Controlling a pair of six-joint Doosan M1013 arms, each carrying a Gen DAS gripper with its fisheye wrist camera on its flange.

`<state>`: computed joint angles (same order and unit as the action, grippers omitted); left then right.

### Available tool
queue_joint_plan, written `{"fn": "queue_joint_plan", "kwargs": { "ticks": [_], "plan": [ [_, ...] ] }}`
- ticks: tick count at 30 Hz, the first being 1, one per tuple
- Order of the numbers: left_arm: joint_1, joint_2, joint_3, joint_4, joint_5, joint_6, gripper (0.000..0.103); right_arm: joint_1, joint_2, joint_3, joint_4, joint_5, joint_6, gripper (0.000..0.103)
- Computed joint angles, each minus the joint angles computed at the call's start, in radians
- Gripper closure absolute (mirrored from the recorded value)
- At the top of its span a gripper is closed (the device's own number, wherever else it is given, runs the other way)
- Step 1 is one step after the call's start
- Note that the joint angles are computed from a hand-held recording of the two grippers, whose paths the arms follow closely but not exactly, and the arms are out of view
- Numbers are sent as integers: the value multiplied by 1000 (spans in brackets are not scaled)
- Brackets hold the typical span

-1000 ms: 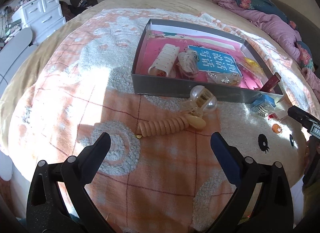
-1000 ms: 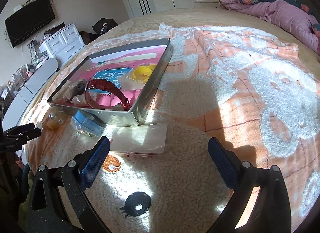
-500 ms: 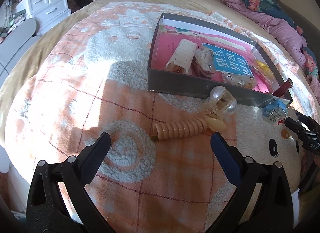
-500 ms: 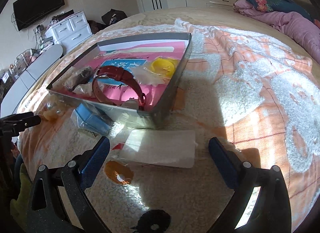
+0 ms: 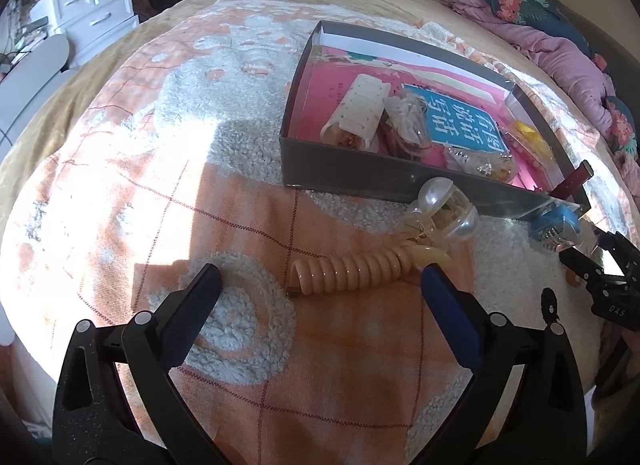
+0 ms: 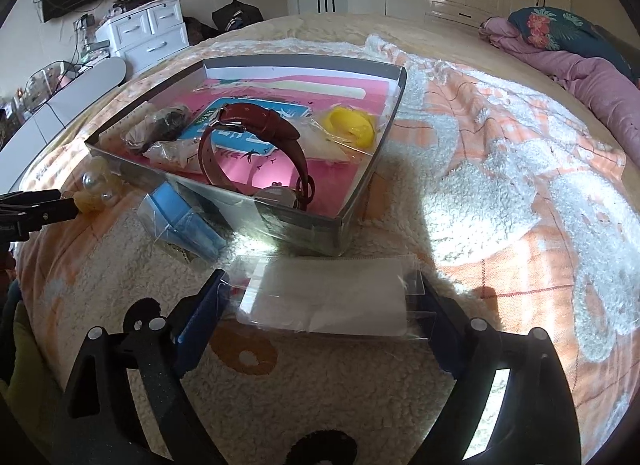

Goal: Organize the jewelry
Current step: 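Move the left tool to the orange spring hair tie while the right tool approaches the white-item bag, then grasp the orange spring hair tie with the left tool while the right tool grasps the white-item bag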

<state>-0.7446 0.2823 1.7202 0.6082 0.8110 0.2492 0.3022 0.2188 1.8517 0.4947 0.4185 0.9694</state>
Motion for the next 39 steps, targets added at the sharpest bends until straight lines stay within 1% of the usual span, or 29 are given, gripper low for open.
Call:
{"fn": "queue_joint_plan", "kwargs": {
  "ticks": [5,10,11,12,13,14,15,16,17,18,20,23,26,27,30,31,32,33,34,35,37,39],
  "plan": [
    [4,19,-9,8,13,8,9,-7,-10,10,139,9,-133,15],
    [-3,22,-6,57,16,-12,10,-10,-12,11,188,18,-168,16],
    [-5,23,-6,66,17,-14,15,-11,-12,11,194,17,-172,16],
    [-7,23,-6,77,20,-16,29,-11,-12,11,199,17,-174,15],
    [-12,24,-8,95,35,-22,39,-12,-13,11,204,20,-176,15],
    [-16,24,-10,112,47,-27,61,-14,-14,12,212,20,-179,15],
    [-16,22,-9,118,49,-29,70,-15,-16,13,219,20,-183,15],
    [-13,17,-4,113,37,-30,74,-16,-17,14,223,22,-185,15],
    [-8,7,6,108,18,-36,83,-17,-19,16,227,21,-186,16],
    [-4,0,15,102,0,-41,88,-19,-20,16,231,22,-189,16],
    [4,-20,34,79,-35,-44,95,-21,-23,18,234,22,-191,16],
    [11,-43,58,53,-73,-41,102,-25,-28,21,249,22,-199,15],
    [12,-61,75,47,-99,-44,103,-28,-33,24,267,19,-211,16],
    [13,-63,73,39,-97,-30,103,-29,-36,25,271,17,-213,16],
    [9,-74,79,62,-112,-16,103,-33,-41,28,289,20,-227,16],
    [3,-74,77,99,-92,-38,99,-34,-44,30,294,18,-232,16],
    [3,-75,74,110,-83,-34,84,-34,-46,30,297,16,-234,16],
    [6,-76,71,100,-88,-2,69,-36,-49,32,307,15,-242,16],
    [11,-75,64,78,-92,49,61,-38,-51,32,312,16,-245,16],
    [17,-67,51,40,-83,119,50,-39,-54,34,317,15,-249,16],
    [18,-52,35,38,-56,181,50,-42,-59,37,326,14,-256,15],
    [34,-42,30,-15,-77,269,50,-45,-64,40,334,11,-260,15]
  ]
}}
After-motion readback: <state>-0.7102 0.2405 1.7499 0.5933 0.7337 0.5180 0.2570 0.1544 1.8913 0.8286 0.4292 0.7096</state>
